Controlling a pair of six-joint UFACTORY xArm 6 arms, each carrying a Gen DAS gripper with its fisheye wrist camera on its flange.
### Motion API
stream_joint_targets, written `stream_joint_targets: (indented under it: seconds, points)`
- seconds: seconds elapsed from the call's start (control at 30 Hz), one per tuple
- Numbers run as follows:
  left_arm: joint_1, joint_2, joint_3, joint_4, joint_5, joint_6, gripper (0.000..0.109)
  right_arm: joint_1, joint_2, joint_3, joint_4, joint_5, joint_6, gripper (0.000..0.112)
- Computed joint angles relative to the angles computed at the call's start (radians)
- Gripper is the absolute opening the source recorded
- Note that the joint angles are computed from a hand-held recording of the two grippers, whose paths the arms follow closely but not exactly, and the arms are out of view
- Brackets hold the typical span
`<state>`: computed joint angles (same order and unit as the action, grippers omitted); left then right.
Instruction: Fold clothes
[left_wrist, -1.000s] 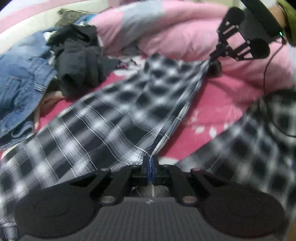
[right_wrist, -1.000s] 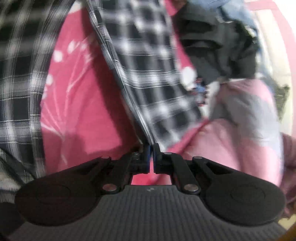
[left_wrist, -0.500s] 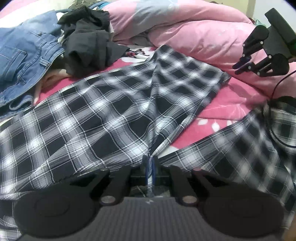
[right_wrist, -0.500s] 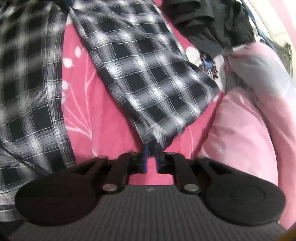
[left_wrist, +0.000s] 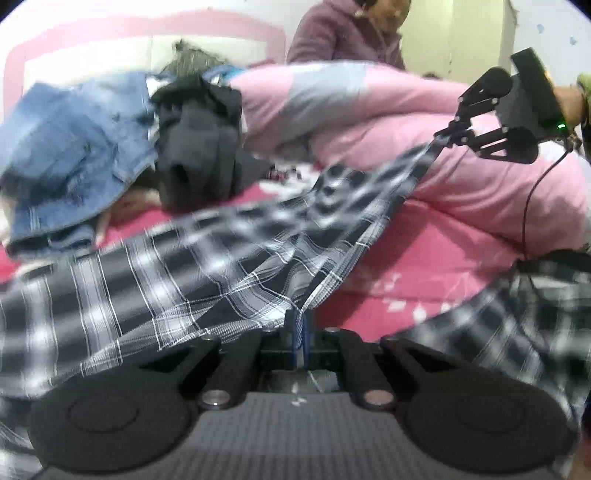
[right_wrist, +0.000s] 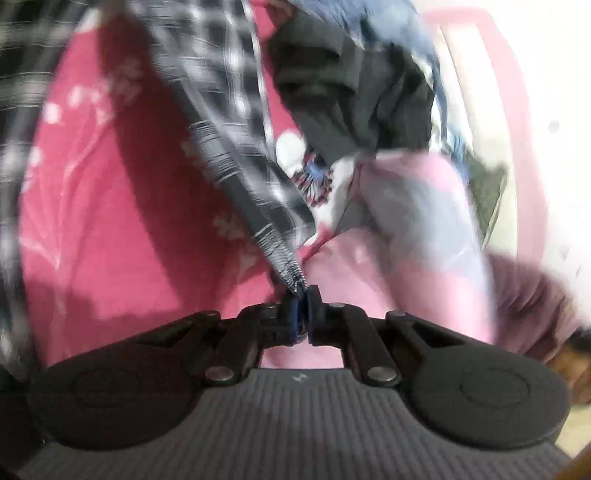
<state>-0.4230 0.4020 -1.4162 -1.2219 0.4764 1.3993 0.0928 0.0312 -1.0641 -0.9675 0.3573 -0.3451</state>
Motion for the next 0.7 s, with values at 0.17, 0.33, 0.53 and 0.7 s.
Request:
stream_joint_targets:
  seconds: [0.17, 0.33, 0.53, 0.7]
  points:
    - [0.014, 0.042, -0.016, 0.175, 0.086, -0.105, 0.003, 0.058, -0.018, 0.08, 0.24, 0.271, -0.37, 0.003]
    - [0.019, 0.057, -0.032, 0.211, 0.108, -0.116, 0.004, 0.054, 0.024, 0.087, 0.195, 0.223, -0.255, 0.003]
    - [0.06, 0.047, -0.045, 0.192, 0.199, -0.094, 0.013, 0.044, 0.017, 0.104, 0.281, 0.364, -0.276, 0.01]
    - [0.099, 0.023, -0.064, 0.052, 0.262, -0.087, 0.019, -0.04, 0.006, -0.031, 0.627, 0.349, -0.145, 0.03]
